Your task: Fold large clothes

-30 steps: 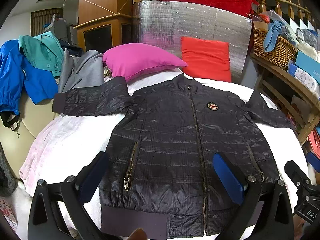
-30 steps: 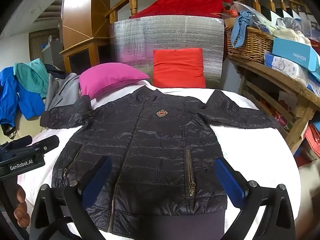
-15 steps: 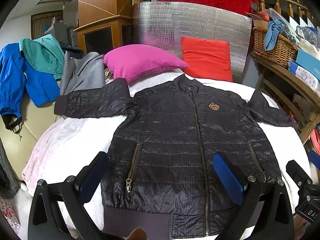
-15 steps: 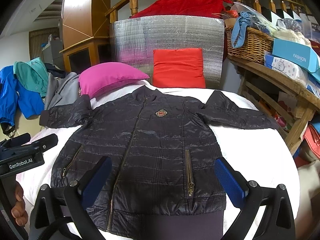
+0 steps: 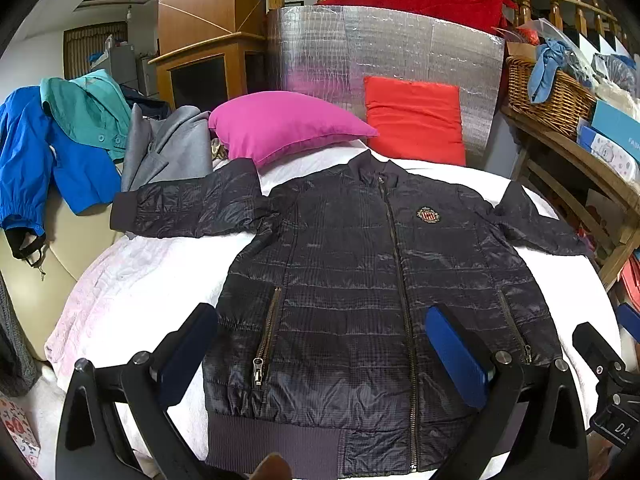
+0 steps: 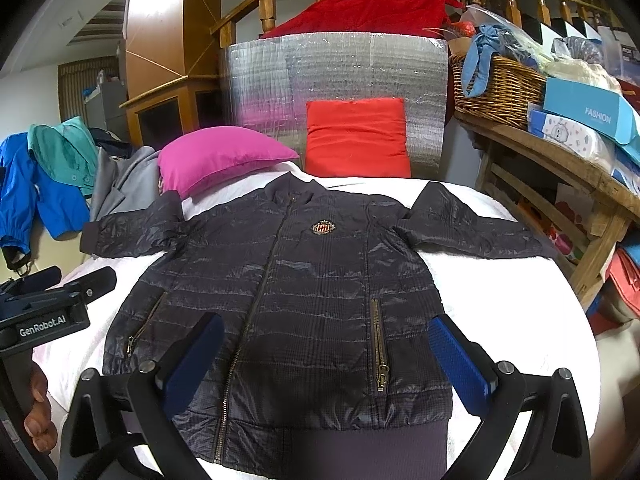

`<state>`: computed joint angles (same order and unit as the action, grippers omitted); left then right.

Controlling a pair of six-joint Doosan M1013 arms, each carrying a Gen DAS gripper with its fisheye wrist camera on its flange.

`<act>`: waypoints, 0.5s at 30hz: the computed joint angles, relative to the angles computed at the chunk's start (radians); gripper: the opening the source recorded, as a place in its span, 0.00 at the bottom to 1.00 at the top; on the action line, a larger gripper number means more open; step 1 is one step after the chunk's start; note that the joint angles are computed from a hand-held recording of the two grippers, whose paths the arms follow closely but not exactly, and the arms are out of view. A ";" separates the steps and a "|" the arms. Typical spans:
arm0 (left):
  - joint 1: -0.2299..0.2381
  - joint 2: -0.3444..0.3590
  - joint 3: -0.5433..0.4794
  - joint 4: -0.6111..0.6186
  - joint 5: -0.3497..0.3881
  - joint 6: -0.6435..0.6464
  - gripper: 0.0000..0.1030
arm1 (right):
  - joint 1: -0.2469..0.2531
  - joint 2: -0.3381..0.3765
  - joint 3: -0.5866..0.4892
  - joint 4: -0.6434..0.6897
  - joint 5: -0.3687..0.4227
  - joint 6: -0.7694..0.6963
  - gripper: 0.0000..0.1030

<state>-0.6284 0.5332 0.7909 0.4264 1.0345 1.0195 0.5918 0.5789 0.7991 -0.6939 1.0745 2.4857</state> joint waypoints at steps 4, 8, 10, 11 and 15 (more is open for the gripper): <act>0.002 -0.004 0.006 -0.010 -0.010 -0.007 1.00 | 0.001 -0.002 0.003 -0.002 0.000 0.005 1.00; 0.009 -0.011 0.017 -0.052 -0.033 -0.004 1.00 | 0.002 -0.002 0.002 -0.004 0.001 0.004 1.00; 0.007 -0.010 0.014 -0.047 -0.029 -0.001 1.00 | 0.004 -0.002 0.001 -0.008 0.002 0.002 1.00; 0.005 -0.011 0.017 -0.035 -0.029 -0.007 1.00 | 0.004 -0.002 0.001 -0.008 0.000 0.003 1.00; 0.006 -0.011 0.016 -0.048 -0.026 -0.004 1.00 | 0.006 -0.002 0.001 -0.006 0.001 0.003 1.00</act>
<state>-0.6221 0.5219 0.8073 0.3781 1.0084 1.0159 0.5975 0.5767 0.8004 -0.7003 1.0756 2.4887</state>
